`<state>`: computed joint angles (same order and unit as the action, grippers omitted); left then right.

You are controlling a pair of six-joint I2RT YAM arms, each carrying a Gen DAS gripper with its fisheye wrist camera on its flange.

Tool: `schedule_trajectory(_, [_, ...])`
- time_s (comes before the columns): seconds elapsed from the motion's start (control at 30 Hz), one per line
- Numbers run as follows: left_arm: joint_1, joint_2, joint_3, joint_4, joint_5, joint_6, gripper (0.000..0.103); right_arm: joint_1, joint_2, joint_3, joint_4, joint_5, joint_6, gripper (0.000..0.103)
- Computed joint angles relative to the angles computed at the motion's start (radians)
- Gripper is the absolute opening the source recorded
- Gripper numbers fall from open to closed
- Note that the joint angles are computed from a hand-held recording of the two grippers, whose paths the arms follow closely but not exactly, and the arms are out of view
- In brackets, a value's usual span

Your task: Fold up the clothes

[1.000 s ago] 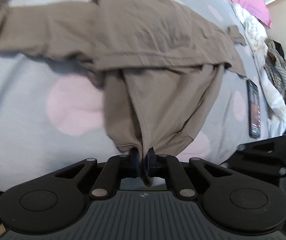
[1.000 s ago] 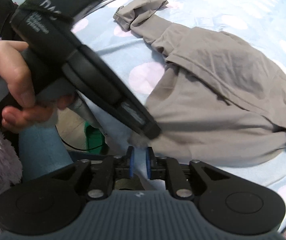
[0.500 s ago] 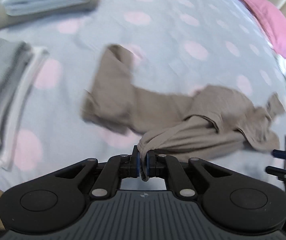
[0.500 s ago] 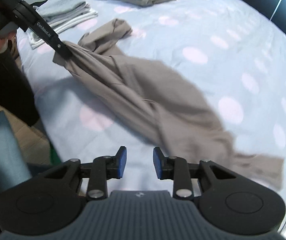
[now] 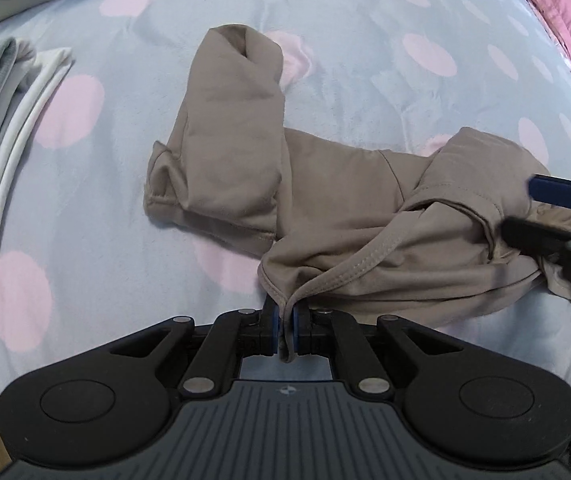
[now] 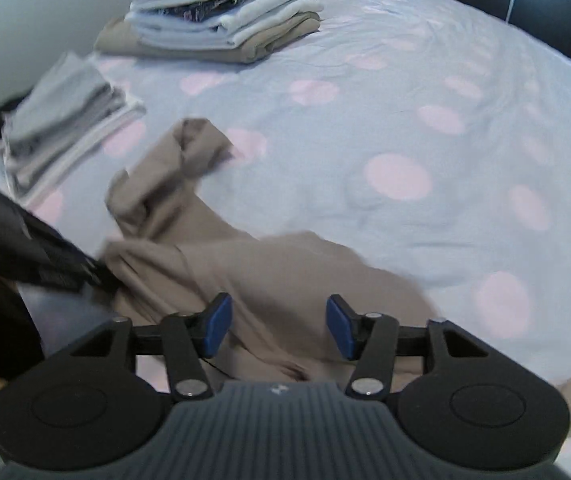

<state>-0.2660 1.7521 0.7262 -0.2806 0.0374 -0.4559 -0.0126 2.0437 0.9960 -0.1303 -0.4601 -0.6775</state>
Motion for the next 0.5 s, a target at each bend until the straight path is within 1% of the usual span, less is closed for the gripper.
schedule_trajectory(0.07, [0.004,0.010,0.008,-0.001,-0.001,0.007,0.004,0.035,0.009,-0.048,0.096,0.025,0.055,0.063])
schedule_trajectory(0.13, [0.006,0.012,0.012,-0.003,-0.007,0.017,0.004,0.066,0.023,-0.083,0.177,0.058,0.104,0.042])
schedule_trajectory(0.17, [0.005,0.010,0.011,-0.003,-0.012,0.020,0.005,0.064,0.032,-0.081,0.183,0.068,0.118,0.026])
schedule_trajectory(0.23, [0.000,-0.013,0.003,0.001,-0.028,0.021,0.005,0.032,0.044,-0.065,0.160,0.045,0.139,0.021])
schedule_trajectory(0.27, [-0.003,-0.028,-0.002,0.005,-0.039,0.024,0.005,0.011,0.040,-0.062,0.145,0.026,0.138,0.017])
schedule_trajectory(0.37, [-0.012,-0.074,-0.015,0.014,-0.071,0.035,0.004,-0.036,0.008,-0.082,0.139,-0.004,0.129,0.010])
schedule_trajectory(0.4, [-0.015,-0.090,-0.019,0.017,-0.081,0.039,0.004,-0.051,-0.011,-0.100,0.148,-0.012,0.127,0.005])
schedule_trajectory(0.47, [-0.012,-0.140,-0.021,0.013,-0.099,0.043,0.004,-0.081,-0.063,-0.132,0.156,-0.025,0.125,0.005])
schedule_trajectory(0.5, [0.001,-0.158,-0.012,0.011,-0.091,0.041,0.004,-0.097,-0.091,-0.146,0.158,-0.031,0.125,0.005])
